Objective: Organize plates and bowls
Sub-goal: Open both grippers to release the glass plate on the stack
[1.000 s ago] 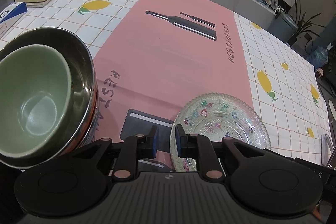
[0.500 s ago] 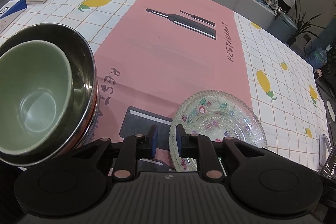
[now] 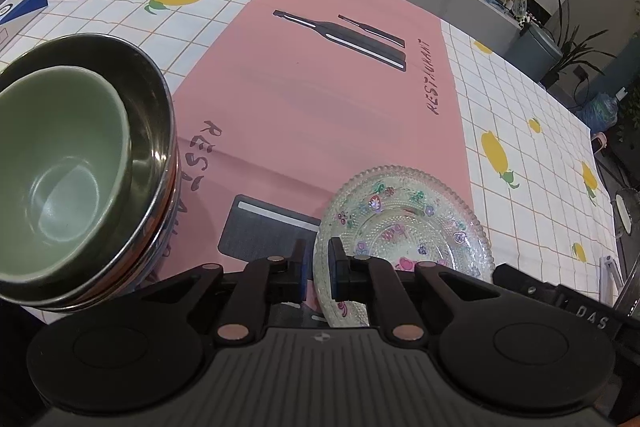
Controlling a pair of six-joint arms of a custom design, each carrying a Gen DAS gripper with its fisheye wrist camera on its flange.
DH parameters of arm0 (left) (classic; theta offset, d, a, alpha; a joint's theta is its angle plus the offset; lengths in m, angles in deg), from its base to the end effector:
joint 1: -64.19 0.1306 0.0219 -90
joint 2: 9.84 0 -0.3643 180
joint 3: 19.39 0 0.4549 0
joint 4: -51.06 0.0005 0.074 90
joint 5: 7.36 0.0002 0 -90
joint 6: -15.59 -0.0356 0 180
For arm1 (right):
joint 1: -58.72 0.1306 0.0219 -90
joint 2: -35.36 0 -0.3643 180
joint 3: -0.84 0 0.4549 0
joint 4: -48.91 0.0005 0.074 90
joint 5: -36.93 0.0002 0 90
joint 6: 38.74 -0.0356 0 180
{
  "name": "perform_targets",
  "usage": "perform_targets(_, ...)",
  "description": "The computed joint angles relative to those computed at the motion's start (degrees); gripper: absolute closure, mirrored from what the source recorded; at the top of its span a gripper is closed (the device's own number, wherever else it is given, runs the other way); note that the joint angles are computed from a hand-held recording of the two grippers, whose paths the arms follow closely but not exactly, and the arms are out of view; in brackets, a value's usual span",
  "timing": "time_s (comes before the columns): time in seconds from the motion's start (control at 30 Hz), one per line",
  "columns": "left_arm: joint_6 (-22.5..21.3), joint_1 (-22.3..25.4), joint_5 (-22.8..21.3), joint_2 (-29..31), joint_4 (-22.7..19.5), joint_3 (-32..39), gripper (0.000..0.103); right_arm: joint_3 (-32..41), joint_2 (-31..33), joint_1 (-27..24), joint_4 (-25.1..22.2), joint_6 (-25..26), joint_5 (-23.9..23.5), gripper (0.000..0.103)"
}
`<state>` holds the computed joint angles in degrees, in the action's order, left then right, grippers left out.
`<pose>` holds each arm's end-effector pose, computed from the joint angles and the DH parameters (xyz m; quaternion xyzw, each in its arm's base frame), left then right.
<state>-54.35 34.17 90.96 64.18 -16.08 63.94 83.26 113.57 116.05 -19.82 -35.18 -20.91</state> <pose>0.3682 -0.2193 0.4619 0.1032 0.9530 -0.1801 0.2209 0.2570 0.3647 0.4265 0.2947 0.8918 0.1174 0.3227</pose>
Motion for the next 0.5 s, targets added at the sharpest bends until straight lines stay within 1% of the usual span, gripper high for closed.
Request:
perform_targets(0.07,-0.04,-0.17,-0.18,0.24,-0.16,0.28,0.097,-0.38,-0.08,0.10,1.28,0.32,-0.26,0.079)
perform_targets(0.2,-0.05,-0.20,0.84,1.31,-1.09,1.18,0.098,0.38,0.73,0.18,0.75,1.24,-0.47,0.079)
perform_targets(0.27,-1.27,-0.91,-0.89,1.27,-0.61,1.17,0.099,0.52,0.79,0.05,0.62,1.62,-0.88,0.080)
perform_targets(0.33,-1.31,-1.07,-1.44,1.18,-0.20,1.00,0.099,0.30,0.59,0.00,0.57,1.46,-1.09,0.083)
perform_targets(0.37,-1.09,-0.87,-1.14,1.18,-0.18,0.98,0.099,0.10,0.41,-0.04,0.55,1.07,-1.12,0.086)
perform_targets(0.4,-0.79,-0.65,-0.79,1.08,-0.12,0.89,0.099,-0.35,-0.01,-0.12,1.03,0.78,-1.24,0.087)
perform_targets(0.43,-0.56,-0.48,-0.74,0.89,0.26,0.70,0.097,-0.80,-0.46,-0.21,1.57,0.37,-1.36,0.086)
perform_targets(0.47,-0.37,-0.47,-1.35,0.65,0.58,0.49,0.091,-1.01,-0.68,-0.31,1.64,-0.16,-1.26,0.084)
perform_targets(0.5,-0.19,-0.54,-2.14,0.43,0.98,0.28,0.088,-0.96,-0.67,-0.39,1.19,-0.51,-0.95,0.084)
